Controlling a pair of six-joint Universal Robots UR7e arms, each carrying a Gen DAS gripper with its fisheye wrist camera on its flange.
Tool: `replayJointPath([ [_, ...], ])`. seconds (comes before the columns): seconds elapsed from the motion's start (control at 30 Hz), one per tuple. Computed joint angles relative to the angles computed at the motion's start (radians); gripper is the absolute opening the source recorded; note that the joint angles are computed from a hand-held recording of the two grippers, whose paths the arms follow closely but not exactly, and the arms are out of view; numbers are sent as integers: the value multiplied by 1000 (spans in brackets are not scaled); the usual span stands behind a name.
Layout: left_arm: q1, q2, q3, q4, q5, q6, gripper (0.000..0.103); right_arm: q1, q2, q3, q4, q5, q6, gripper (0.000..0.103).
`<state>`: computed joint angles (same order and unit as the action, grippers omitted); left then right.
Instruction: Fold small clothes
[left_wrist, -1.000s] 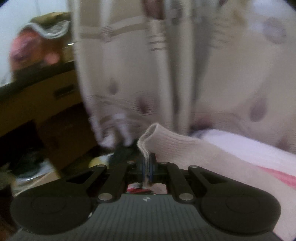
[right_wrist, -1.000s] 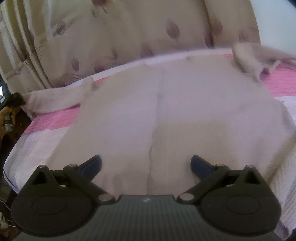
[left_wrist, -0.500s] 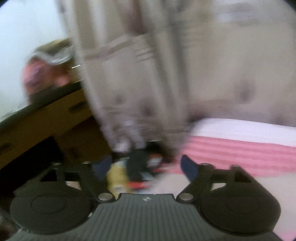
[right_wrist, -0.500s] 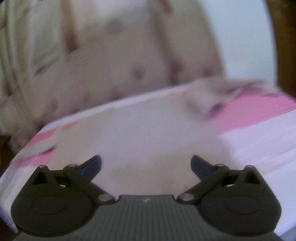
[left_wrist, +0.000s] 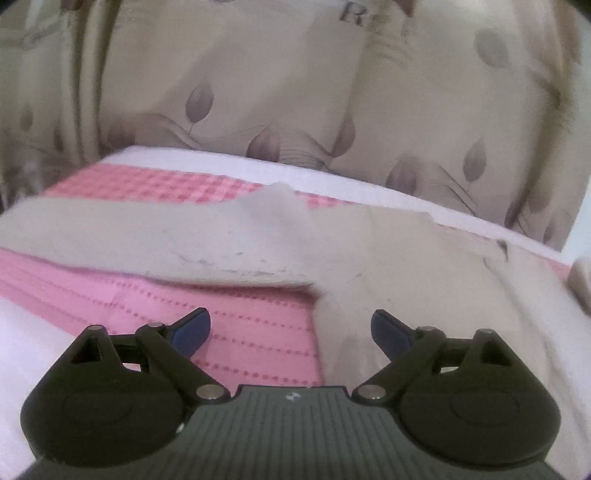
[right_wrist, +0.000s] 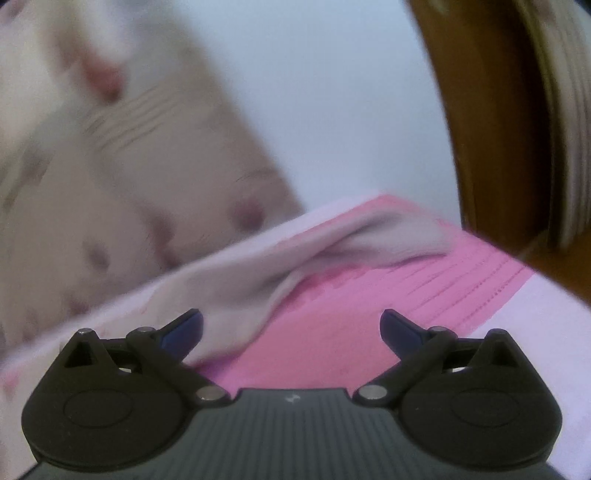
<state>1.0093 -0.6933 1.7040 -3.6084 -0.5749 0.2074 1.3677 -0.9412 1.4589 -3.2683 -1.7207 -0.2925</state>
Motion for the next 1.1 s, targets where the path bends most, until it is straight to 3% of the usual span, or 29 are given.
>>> replayJointPath([
  [0.03, -1, 1, 2, -31, 0, 28, 99, -23, 7, -35, 30, 30, 62, 90],
  [0.07, -3, 2, 6, -54, 4, 37, 102, -41, 24, -84, 74, 46, 134, 72],
  [0.1, -4, 1, 9, -64, 9, 33, 102, -62, 38, -133, 123, 65, 224, 64],
  [0.2, 16, -21, 16, -5, 7, -70, 102, -113, 90, -242, 166, 136, 450, 65],
  [0.3, 29, -39, 20, 25, -6, -167, 102, -129, 139, -322, 156, 142, 553, 65],
  [0.53, 27, -36, 11, 25, 9, -162, 102, -107, 227, -463, 163, 54, 524, 65],
  [0.57, 27, -36, 11, 27, 11, -163, 102, -102, 232, -465, 157, 39, 507, 58],
  [0.6, 27, -35, 11, 29, 11, -164, 103, -99, 245, -488, 169, 22, 484, 40],
  [0.67, 27, -34, 10, 31, 13, -165, 103, -101, 258, -515, 199, -7, 490, 16],
  [0.7, 27, -32, 7, 35, 16, -164, 103, -108, 261, -526, 212, 2, 505, 11],
  [0.77, 25, -29, 4, 39, 23, -163, 103, -114, 241, -506, 186, 8, 503, 11],
  [0.93, 26, -29, 3, 38, 27, -160, 103, -124, 133, -382, 59, -6, 397, 7],
  [1.03, 25, -27, 2, 33, 31, -162, 103, -150, 54, -294, 5, -22, 392, 7],
  [1.1, 25, -26, 1, 35, 33, -162, 103, -191, -11, -217, 20, 77, 425, 9],
])
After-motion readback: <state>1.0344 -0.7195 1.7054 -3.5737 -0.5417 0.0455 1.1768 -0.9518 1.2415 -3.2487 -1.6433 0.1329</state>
